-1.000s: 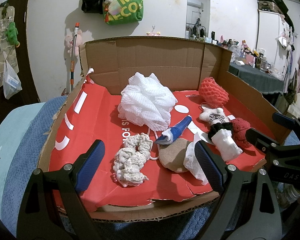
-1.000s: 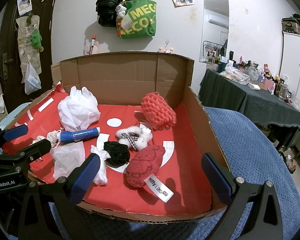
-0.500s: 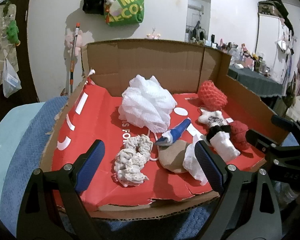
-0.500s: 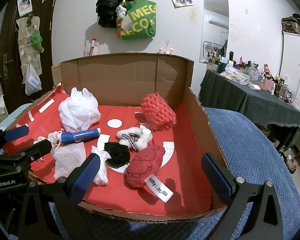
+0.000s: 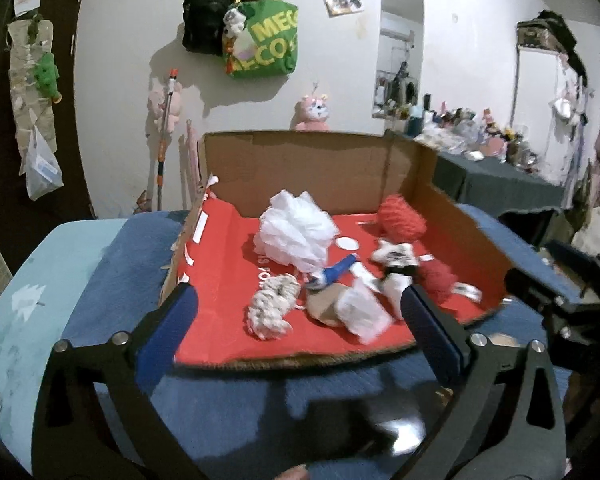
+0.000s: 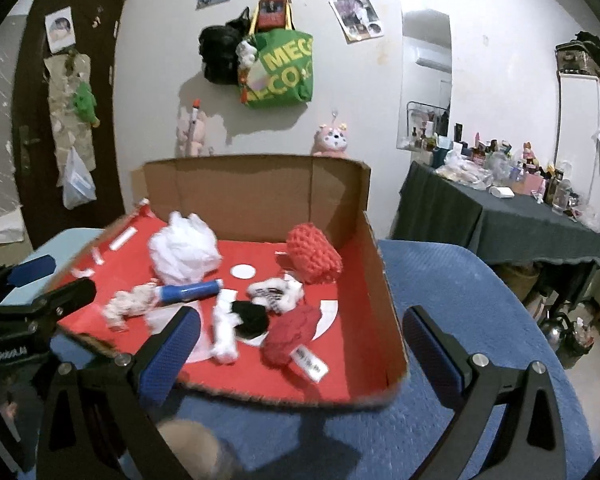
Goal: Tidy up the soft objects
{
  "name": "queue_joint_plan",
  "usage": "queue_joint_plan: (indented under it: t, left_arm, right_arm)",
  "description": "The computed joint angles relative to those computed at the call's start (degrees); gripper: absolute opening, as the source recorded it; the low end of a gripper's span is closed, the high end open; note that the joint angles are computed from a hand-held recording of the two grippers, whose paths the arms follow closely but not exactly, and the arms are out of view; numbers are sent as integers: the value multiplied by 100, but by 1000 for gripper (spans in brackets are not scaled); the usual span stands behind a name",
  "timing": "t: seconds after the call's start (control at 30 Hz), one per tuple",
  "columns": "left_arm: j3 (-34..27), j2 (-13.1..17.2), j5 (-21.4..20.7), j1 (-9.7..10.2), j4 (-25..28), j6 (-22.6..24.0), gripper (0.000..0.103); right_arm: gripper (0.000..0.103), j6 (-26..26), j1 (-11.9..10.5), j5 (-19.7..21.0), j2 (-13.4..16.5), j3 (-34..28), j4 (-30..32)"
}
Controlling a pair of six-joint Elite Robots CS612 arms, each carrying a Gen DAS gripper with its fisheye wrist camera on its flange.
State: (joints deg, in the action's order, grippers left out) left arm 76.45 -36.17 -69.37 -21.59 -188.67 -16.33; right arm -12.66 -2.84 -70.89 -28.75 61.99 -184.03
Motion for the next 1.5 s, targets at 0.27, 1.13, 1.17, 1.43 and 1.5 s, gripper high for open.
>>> queue_joint_plan:
  t: [0.27, 1.13, 1.17, 1.43, 1.5]
  left_arm:
    - [785, -423, 61, -215, 174, -320, 103]
    - [609, -165, -21, -240, 2010, -1269, 103]
    - [603, -164, -20, -238, 2013, -1264, 103]
    - [617, -163, -18, -242, 1989, -1259, 103]
    - [603, -159, -22, -239, 1992, -1249, 103]
  right_arm:
    - [103, -85, -149, 367, -662, 1178, -202]
    - [103, -481, -75, -611, -509, 1243, 1502]
    - [103, -476, -74, -613, -508, 1241, 1509]
    - [103, -456, -69, -665, -519, 1265, 1486]
    - [103, -461, -64, -693, -524, 1281, 1461]
